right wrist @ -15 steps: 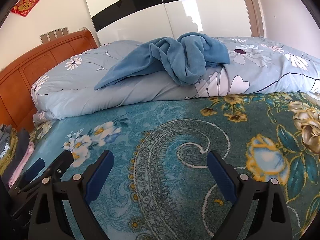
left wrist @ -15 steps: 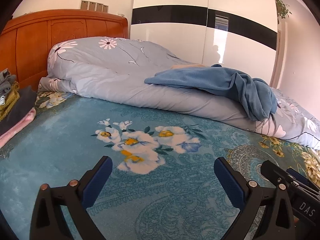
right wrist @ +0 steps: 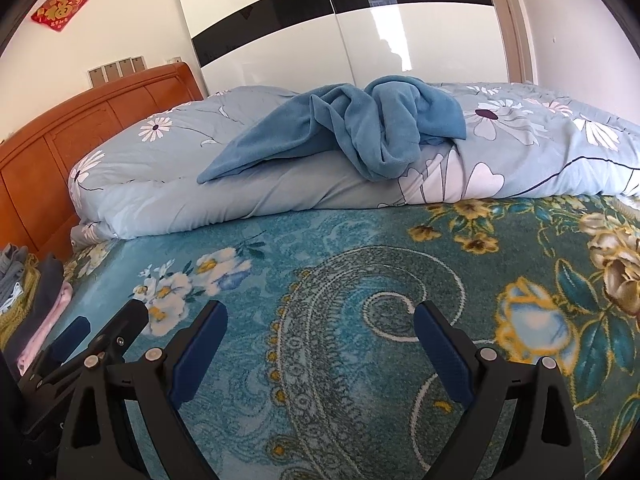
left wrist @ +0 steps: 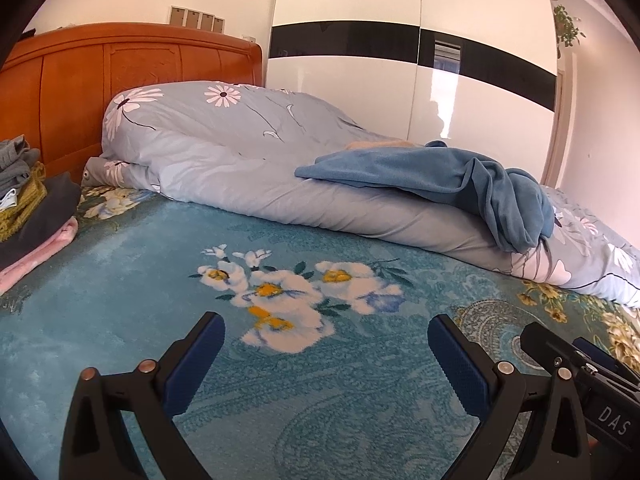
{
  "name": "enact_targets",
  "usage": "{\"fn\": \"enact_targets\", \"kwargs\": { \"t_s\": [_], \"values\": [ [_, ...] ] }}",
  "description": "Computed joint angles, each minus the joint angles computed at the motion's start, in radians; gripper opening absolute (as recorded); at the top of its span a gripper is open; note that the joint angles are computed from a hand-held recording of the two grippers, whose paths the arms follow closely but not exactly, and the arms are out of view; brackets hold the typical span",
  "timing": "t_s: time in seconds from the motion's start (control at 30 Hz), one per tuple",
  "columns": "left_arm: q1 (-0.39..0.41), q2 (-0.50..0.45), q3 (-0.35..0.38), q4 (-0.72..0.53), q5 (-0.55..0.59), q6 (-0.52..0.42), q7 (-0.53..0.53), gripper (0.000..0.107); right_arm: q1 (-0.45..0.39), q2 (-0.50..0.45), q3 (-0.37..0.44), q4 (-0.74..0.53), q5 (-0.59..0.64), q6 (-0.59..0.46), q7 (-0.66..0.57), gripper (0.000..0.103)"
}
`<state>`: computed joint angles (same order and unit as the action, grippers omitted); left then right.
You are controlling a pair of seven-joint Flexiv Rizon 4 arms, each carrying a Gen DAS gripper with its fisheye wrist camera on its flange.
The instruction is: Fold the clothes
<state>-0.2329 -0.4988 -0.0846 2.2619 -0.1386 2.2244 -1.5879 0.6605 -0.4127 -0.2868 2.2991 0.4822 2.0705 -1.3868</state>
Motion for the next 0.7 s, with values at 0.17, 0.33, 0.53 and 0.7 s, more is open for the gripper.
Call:
{"fn": "enact_targets", "kwargs": {
  "t_s": [0.17, 0.33, 0.53, 0.7],
  "values": [
    [-0.008, 0.004, 0.008, 0.008, -0.013, 0.006, 0.003, 0.103, 0.02, -0.001, -0.013, -0.001, 0.012, 0.005, -0.014, 0.095],
    [0.002, 0.01, 0.005, 0.016, -0.005, 0.006, -0.003, 0.103, 0.057, 0.003, -0.043, -0.002, 0.033, 0.0, -0.033, 0.095],
    [-0.011, 0.02, 0.019, 0.026, -0.023, 0.005, 0.014, 0.103, 0.08, 0.007, -0.059, -0.002, 0.045, 0.0, -0.051, 0.095],
    [-0.018, 0.03, 0.026, 0.034, -0.034, 0.002, 0.031, 0.103, 0.078, 0.012, -0.051, -0.002, 0.05, 0.006, -0.057, 0.095]
  ]
}}
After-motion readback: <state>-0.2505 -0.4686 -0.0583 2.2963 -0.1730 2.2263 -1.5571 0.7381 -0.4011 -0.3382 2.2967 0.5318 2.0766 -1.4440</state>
